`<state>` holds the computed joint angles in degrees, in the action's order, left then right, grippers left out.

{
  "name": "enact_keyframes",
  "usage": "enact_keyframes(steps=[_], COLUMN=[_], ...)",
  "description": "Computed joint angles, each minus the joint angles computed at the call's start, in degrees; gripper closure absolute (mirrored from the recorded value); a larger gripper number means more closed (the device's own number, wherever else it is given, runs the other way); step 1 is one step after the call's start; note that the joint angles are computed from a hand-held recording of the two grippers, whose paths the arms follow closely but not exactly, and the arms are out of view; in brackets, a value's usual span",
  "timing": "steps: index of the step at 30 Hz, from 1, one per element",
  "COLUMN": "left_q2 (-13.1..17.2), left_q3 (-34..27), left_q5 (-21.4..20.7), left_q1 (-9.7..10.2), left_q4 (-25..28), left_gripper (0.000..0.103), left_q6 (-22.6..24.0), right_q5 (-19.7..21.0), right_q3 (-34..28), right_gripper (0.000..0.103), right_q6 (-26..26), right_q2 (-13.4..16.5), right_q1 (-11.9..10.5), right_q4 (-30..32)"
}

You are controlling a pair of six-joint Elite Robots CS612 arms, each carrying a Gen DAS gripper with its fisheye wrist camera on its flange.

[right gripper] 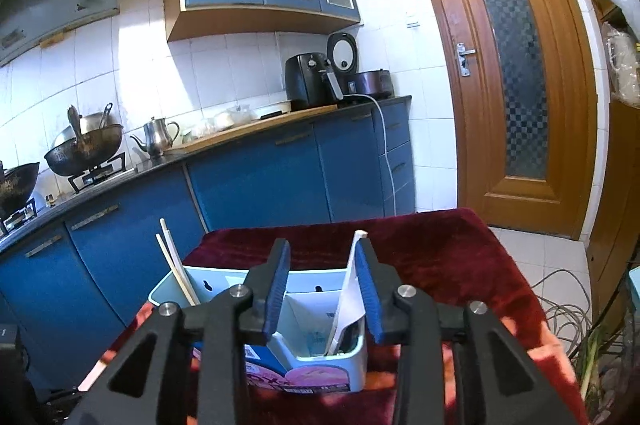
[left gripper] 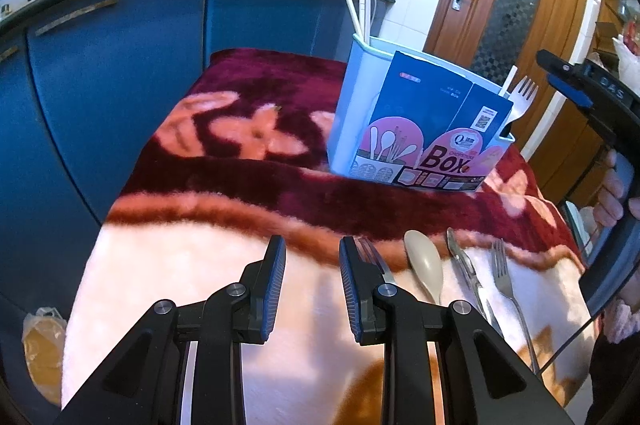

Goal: Organize utensils
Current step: 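Move the left tool to a metal fork while the right tool returns to the utensils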

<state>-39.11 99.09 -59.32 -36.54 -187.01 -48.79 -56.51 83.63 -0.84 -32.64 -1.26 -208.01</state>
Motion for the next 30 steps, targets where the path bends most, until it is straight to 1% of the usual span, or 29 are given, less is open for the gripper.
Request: enact_keyframes(steps=[3, 8, 15, 17, 19, 22, 30], left_q2=[-0.15, -0.47, -0.87, -0.89, -0.90, -0.90, -0.56], left_q3=[0.16, 0.54, 1.08, 1.18, 1.27, 1.30, 0.89], left_q5=[0.05, -0.58, -1.75, -2.91, -4.34, -5.26, -9.36], left_q1=[-0.18, -0.30, -0.23, -0.10, 0.06, 0.10, 0.65], left_q4=[-0.20, -0.70, -1.41, -1.91, -2.31, -2.16, -1.71], left_gripper=[0.075, 0.075, 0.075, 0.075, 0.075, 0.075, 0.075], left_q6=[0.01, 0.43, 0.00, 0.00, -0.25, -0.38, -1.00], right_q5=[0.06, -1.74, -2.38, -1.94, -1.67, -1.42, -1.92], right_q3=[1.58, 5.09, 9.93, 11.10, 11.94, 13.11, 15.57], right_gripper=[0.064, 0.064, 0.063, 0.063, 0.063, 0.062, 0.058], right_q6=[-0.46, -3.33, -9.63, -11.14, -12.03, -13.23, -14.90], right_q2=[-1.08, -3.66, -7.04, -7.82, -8.35, -8.84, -9.04], right_q1=[-0.44, -0.89, -1.52, -1.77, -1.86, -2.12, -2.54], right_q4=[0.96, 4.87, 10.12, 12.11, 13.99, 16.49, 19.92])
